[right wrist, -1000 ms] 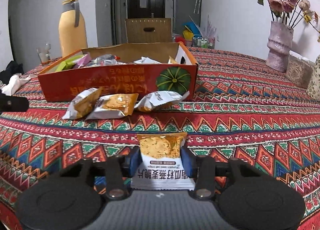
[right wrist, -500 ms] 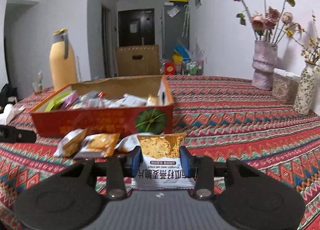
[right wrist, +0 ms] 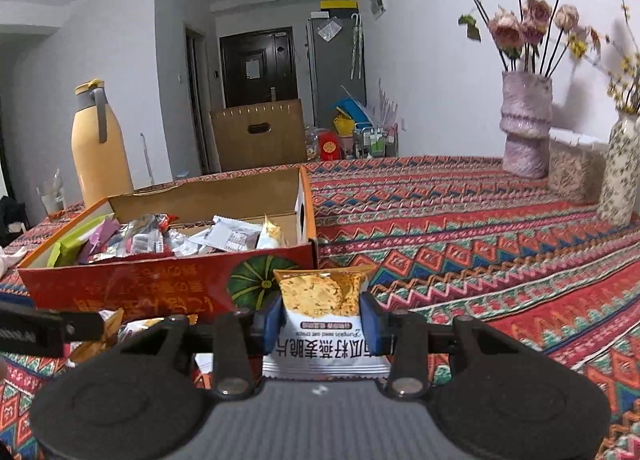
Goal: Organize snacks
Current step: 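Grasp a gold-printed cracker packet with the right gripper while the left grasps a white packet, then carry both packets over the open box and release them inside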
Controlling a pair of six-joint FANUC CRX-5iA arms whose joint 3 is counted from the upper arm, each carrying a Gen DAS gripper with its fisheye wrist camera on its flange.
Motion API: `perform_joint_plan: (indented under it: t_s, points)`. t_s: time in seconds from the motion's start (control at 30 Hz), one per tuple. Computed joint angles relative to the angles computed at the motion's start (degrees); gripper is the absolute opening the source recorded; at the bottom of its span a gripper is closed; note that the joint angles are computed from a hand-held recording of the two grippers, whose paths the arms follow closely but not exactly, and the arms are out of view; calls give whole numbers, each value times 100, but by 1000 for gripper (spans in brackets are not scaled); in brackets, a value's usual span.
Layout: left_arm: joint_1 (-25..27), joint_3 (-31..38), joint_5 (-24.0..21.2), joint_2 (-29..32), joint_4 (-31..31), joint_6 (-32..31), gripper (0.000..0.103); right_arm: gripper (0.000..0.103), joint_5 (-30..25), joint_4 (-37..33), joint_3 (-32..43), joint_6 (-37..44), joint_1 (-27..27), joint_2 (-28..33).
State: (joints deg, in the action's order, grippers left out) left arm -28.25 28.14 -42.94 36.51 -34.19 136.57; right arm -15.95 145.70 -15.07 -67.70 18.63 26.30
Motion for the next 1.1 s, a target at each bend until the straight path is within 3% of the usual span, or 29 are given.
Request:
perform_joint_plan:
  t_s: [0.07, 0.17, 0.27, 0.53, 0.83, 1.1]
  points:
    - [49, 46, -12, 75, 132, -28, 94, 40, 130, 419, 90, -401, -87, 25]
    - [205, -28, 133, 116, 538, -198, 73, 40, 264, 877, 191, -837, -174, 48]
    - [454, -440, 698, -31, 1193, -525, 50, 40, 342, 1210, 257, -1131, -217, 58]
    - [486, -845, 1061, -312, 1075, -457, 37, 40, 327, 1523, 278, -1399, -240, 54]
    - [428, -1431, 1474, -878, 689, -188, 33, 40, -15, 1608, 99, -1450, -204, -67]
    - [241, -1507, 1719, -1271, -341, 662, 33, 40, -172, 1581, 59, -1165, -87, -269]
